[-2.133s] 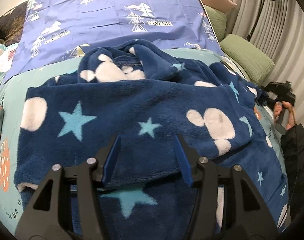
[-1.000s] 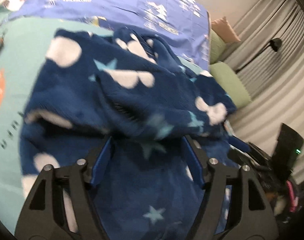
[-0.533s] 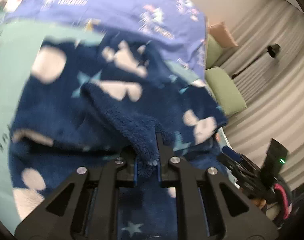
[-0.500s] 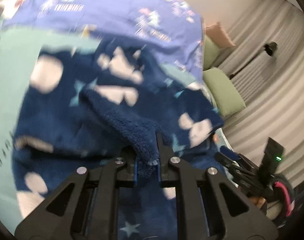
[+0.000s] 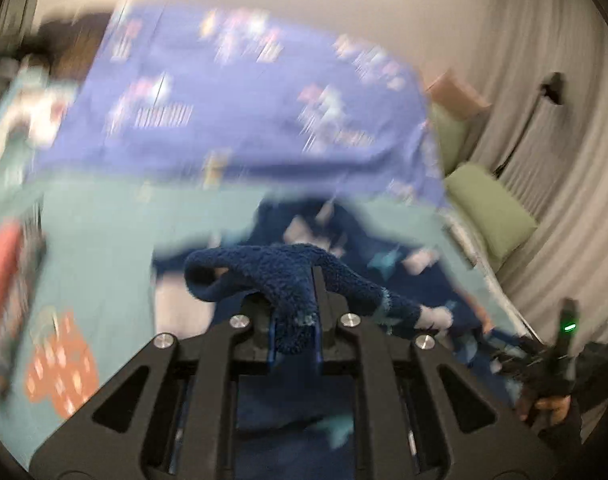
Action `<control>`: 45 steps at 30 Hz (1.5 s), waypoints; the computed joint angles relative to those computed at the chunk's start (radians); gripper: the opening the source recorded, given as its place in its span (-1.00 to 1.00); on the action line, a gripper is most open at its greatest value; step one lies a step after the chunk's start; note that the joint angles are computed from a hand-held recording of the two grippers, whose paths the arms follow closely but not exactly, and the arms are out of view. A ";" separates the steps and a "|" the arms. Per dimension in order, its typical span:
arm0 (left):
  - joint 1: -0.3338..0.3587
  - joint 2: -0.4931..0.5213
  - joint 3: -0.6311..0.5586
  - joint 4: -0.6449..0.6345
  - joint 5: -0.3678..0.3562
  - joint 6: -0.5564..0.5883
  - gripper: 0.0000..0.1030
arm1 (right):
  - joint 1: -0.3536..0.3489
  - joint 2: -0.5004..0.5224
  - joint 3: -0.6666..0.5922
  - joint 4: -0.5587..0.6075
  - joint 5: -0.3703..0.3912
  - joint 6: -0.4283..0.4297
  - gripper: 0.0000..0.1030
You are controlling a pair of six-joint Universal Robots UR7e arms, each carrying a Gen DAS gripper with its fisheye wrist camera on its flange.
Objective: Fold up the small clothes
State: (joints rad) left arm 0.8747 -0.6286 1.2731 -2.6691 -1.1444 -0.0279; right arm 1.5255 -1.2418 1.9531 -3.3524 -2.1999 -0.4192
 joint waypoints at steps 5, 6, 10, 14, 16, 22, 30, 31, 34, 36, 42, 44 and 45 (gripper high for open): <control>0.070 -0.041 0.075 0.086 -0.116 -0.110 -0.52 | -0.001 -0.032 0.020 0.029 0.008 0.004 0.14; 0.071 -0.053 0.095 0.070 -0.128 -0.095 -0.23 | 0.003 -0.035 0.022 0.022 0.004 -0.007 0.14; 0.060 -0.054 0.095 0.035 -0.123 -0.057 0.23 | 0.023 -0.040 0.015 0.011 0.019 -0.012 0.16; 0.070 0.009 -0.014 0.125 -0.079 -0.109 0.25 | 0.036 -0.037 0.011 0.001 0.073 0.006 0.28; 0.078 0.045 -0.072 0.170 -0.035 -0.147 0.25 | 0.043 -0.027 0.004 0.008 0.078 0.002 0.28; 0.066 0.061 -0.088 0.070 -0.029 -0.131 -0.83 | 0.047 0.008 -0.022 0.019 0.060 -0.012 0.28; 0.018 0.081 -0.092 -0.011 0.175 0.084 -0.61 | 0.025 0.013 -0.026 0.043 0.065 0.034 0.29; 0.025 0.084 -0.106 0.045 0.185 0.050 -0.59 | 0.024 0.012 -0.023 0.046 0.065 0.038 0.29; 0.048 0.048 -0.073 0.121 0.154 -0.092 -0.57 | 0.023 0.005 -0.006 0.033 0.063 0.031 0.29; 0.044 -0.001 0.006 0.050 0.099 -0.081 -0.36 | 0.027 0.004 -0.004 0.027 0.055 0.025 0.29; 0.005 -0.030 0.079 0.077 0.083 0.013 0.04 | 0.042 0.017 -0.022 0.016 0.069 0.019 0.29; 0.000 0.000 0.061 0.120 0.148 0.008 0.04 | 0.042 0.028 -0.032 0.026 0.062 0.019 0.31; 0.004 0.014 0.045 0.158 0.161 -0.022 0.04 | 0.041 0.039 -0.042 0.033 0.054 0.017 0.31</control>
